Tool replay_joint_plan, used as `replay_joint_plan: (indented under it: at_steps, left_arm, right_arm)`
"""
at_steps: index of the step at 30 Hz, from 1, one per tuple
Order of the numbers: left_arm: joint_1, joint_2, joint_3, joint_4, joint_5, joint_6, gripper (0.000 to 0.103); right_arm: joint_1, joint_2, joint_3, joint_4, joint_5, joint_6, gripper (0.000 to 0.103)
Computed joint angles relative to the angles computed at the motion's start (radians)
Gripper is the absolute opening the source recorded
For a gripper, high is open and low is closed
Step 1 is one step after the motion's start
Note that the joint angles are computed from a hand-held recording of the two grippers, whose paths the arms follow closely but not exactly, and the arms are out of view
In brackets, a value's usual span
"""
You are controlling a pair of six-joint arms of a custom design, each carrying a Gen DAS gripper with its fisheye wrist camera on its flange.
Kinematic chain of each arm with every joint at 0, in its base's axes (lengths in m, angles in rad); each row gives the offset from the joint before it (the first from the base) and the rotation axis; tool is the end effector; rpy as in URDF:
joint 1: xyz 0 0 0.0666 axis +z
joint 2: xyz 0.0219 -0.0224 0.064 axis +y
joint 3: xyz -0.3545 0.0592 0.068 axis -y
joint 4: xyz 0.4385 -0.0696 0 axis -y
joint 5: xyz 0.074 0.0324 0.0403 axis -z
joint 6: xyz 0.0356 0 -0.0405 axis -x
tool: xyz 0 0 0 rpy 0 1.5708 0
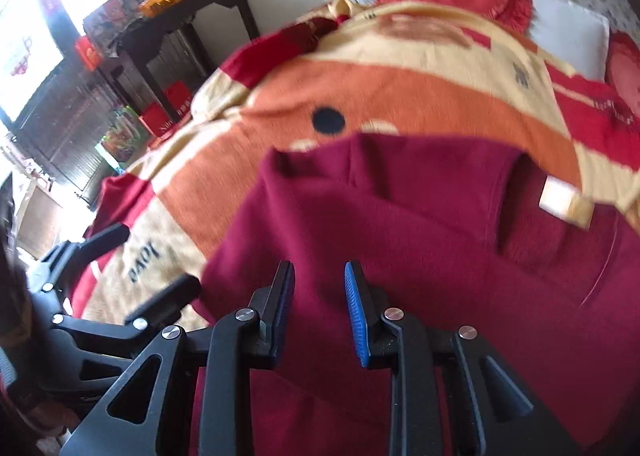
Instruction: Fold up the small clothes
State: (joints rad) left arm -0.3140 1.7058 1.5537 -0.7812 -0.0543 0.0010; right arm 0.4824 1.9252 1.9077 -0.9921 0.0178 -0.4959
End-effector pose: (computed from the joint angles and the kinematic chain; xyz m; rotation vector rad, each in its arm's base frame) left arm 0.6049 -0.1948 0.3181 0.3680 2.4760 -0.0624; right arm 0.6253 0.3263 0.3389 0.0244 2.6181 0.3340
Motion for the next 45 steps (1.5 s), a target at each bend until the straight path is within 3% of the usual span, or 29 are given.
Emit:
replay_joint_plan:
  at_steps: [5, 9, 13, 16, 20, 23, 26, 29, 31, 34, 35, 36, 38, 40, 45]
  left_arm:
    - [0.0, 0.062, 0.043, -0.035, -0.013, 0.002, 0.102]
    - [0.019, 0.078, 0.051, -0.051, 0.042, 0.02, 0.103]
    - [0.029, 0.062, 0.033, -0.044, 0.06, 0.01, 0.103]
    - [0.029, 0.054, 0.017, -0.032, 0.054, 0.008, 0.103]
    - [0.02, 0.056, 0.017, -0.033, 0.03, 0.005, 0.103]
    - [0.014, 0.034, 0.007, -0.024, 0.011, -0.008, 0.103]
    - [0.005, 0.007, -0.014, 0.003, -0.008, -0.016, 0.102]
    - [-0.005, -0.01, -0.021, 0.021, -0.001, -0.013, 0.102]
    - [-0.015, -0.006, -0.011, 0.016, -0.002, -0.009, 0.102]
    - [-0.03, 0.005, 0.003, 0.0, -0.01, -0.002, 0.102]
    - [-0.035, 0.009, 0.005, -0.007, -0.015, -0.006, 0.102]
    - [-0.038, 0.012, 0.006, -0.012, -0.018, -0.01, 0.102]
    - [-0.046, 0.016, 0.004, -0.017, -0.04, -0.027, 0.102]
    - [-0.049, 0.021, 0.004, -0.02, -0.056, -0.035, 0.102]
    - [-0.051, 0.022, 0.002, -0.026, -0.066, -0.027, 0.102]
  right_arm:
    - [-0.002, 0.039, -0.004, 0.007, -0.011, -0.051, 0.007]
    - [-0.009, 0.034, -0.005, 0.018, -0.011, -0.057, 0.007]
    - [-0.011, -0.004, -0.037, 0.036, 0.092, -0.067, 0.007]
    - [-0.019, 0.04, 0.006, -0.046, 0.142, -0.086, 0.007]
    - [-0.02, 0.033, -0.009, -0.024, 0.142, -0.071, 0.007]
    - [-0.017, -0.05, -0.083, -0.011, 0.146, -0.089, 0.008]
    - [-0.01, -0.2, -0.245, 0.025, 0.274, -0.136, 0.022]
    - [-0.02, -0.316, -0.363, -0.037, 0.437, -0.207, 0.03]
    - [-0.046, -0.354, -0.408, -0.133, 0.504, -0.29, 0.031]
    - [-0.095, -0.374, -0.451, -0.204, 0.468, -0.382, 0.031]
    - [-0.114, -0.383, -0.473, -0.202, 0.429, -0.394, 0.029]
    - [-0.128, -0.394, -0.494, -0.186, 0.391, -0.389, 0.014]
    - [-0.139, -0.435, -0.543, -0.107, 0.352, -0.346, 0.0]
    - [-0.137, -0.456, -0.551, -0.096, 0.389, -0.302, 0.0]
    - [-0.142, -0.418, -0.529, -0.111, 0.429, -0.311, 0.0]
